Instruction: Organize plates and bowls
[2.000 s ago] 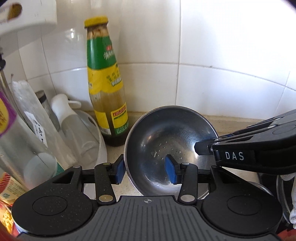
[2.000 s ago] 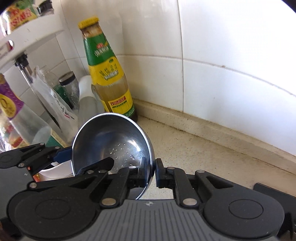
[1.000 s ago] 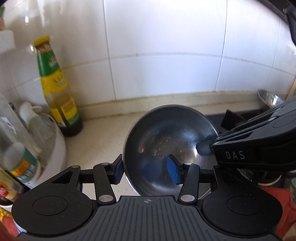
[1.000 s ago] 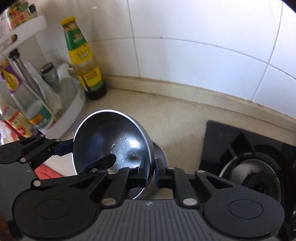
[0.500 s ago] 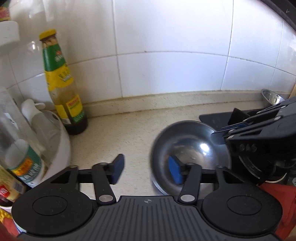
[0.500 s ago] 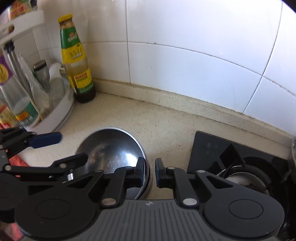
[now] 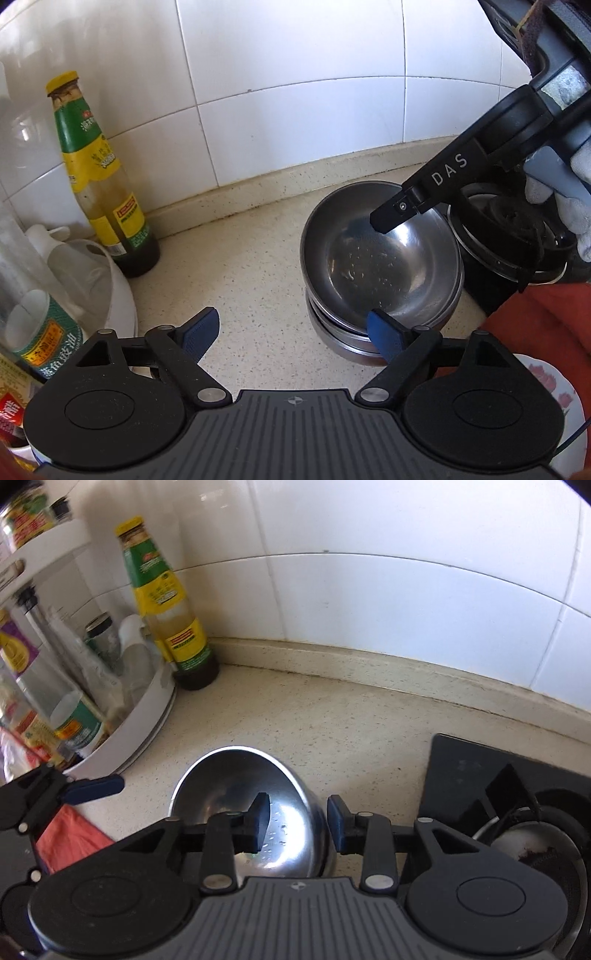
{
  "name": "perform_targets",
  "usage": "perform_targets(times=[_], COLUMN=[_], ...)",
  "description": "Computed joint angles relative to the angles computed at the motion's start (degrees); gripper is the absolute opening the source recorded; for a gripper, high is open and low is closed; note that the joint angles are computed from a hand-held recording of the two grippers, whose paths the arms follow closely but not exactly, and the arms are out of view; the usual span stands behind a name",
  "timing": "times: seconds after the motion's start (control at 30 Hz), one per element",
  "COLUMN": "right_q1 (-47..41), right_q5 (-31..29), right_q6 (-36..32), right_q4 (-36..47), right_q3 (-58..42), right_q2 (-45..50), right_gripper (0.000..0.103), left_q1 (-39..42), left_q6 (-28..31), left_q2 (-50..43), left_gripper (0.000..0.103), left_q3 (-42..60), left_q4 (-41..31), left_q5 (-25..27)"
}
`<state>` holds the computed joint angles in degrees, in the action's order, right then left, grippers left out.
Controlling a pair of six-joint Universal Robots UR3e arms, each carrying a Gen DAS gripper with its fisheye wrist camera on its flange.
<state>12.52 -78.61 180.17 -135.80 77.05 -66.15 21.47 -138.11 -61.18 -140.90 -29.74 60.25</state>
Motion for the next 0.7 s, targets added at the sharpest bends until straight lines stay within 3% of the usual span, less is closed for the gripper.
perform_targets(times=[0.1,0.2,0.27,0.4,0.47,0.57,0.7], right_q1=[-0.17,-0.56,-0.72,-0.75,-0.81,-1.0,-1.83], right_q5=[0.82,1.18,1.22,1.63,2.1,2.75,4.18], right_q6=[-0.32,-0.25,-0.57,-2.22,-2.23,-1.84,-2.65], right_q4=[-1.18,-1.02,0.05,2.76,3.49,3.74,3.08], right_q3=[-0.02,-0.89,-1.67,-3.13,-3.91,-4.92,-5.56], right_q2=[0.79,1.8,2.46,3.95,5.01,6.65,8.2], right_gripper=[0.04,0.041,0.041,0.046,0.049,0.057,0.066], left_q1=[2.44,9.86,11.75,12.87,11.8,5.75,-0.34], left_q6=[2.29,10.23,13.76,18.02,18.26,14.66,12.69], left_q2=[1.89,9.48,11.04,8.43,4.12,-7.22,-16.76], left_gripper=[0.093,0.094,0.098,0.098,0.098,0.1,0.1], left_q3=[-1.06,-2.44,-2.87,-3.73,-4.69,-4.67,-3.45], left_q4=[-2.04,-12.24,-14.32,-14.17,-9.97,3.08,12.61], left_q5=[-2.73,-10.31,-10.98,-10.47,-10.2,-6.58,-4.5])
